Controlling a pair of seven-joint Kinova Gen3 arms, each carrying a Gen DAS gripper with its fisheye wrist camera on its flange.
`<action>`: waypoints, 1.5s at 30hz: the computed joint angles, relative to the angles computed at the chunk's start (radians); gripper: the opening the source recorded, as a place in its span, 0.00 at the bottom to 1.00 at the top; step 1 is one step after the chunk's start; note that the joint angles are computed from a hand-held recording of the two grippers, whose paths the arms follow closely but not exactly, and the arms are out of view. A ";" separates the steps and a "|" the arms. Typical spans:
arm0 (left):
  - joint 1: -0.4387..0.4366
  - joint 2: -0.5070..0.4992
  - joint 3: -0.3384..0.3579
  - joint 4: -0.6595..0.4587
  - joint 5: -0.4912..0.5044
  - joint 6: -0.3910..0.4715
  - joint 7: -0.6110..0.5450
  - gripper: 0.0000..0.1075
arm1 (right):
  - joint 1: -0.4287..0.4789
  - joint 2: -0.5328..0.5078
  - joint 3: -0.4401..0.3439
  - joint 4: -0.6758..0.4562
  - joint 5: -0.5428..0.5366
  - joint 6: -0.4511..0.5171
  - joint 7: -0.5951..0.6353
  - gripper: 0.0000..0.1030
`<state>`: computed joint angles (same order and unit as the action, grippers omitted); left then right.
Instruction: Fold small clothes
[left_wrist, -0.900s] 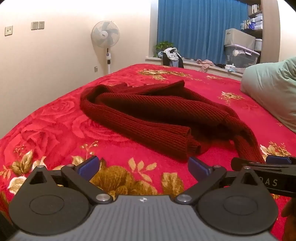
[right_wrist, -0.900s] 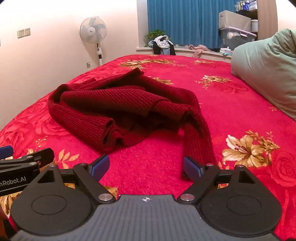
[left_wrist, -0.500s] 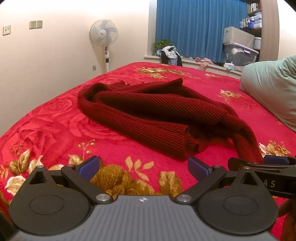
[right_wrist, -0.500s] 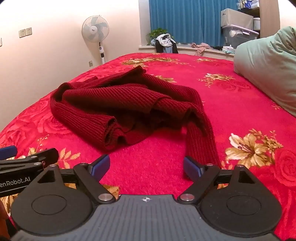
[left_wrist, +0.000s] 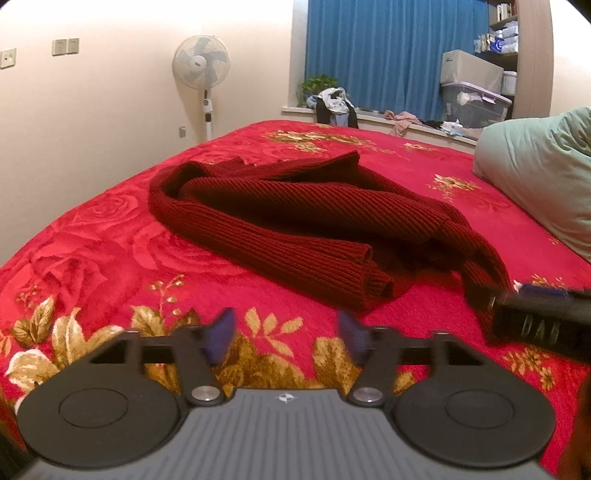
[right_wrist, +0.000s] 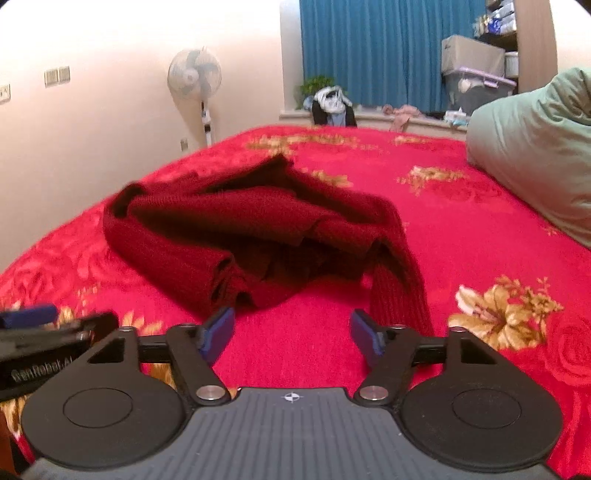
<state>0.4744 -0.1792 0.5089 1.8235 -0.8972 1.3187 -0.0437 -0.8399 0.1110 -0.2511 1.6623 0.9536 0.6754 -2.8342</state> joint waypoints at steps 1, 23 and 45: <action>0.008 -0.004 -0.013 0.010 -0.004 -0.012 -0.005 0.44 | 0.012 -0.006 -0.003 0.005 0.008 -0.015 -0.013 0.59; 0.093 0.128 -0.707 -0.207 0.452 -0.321 -0.568 0.18 | 0.209 0.000 0.017 -0.010 -0.178 -0.210 0.083 0.47; 0.011 -0.177 -0.994 -0.088 0.634 -0.147 -1.074 0.65 | 0.256 0.301 0.040 -0.359 -0.666 -0.156 0.649 0.49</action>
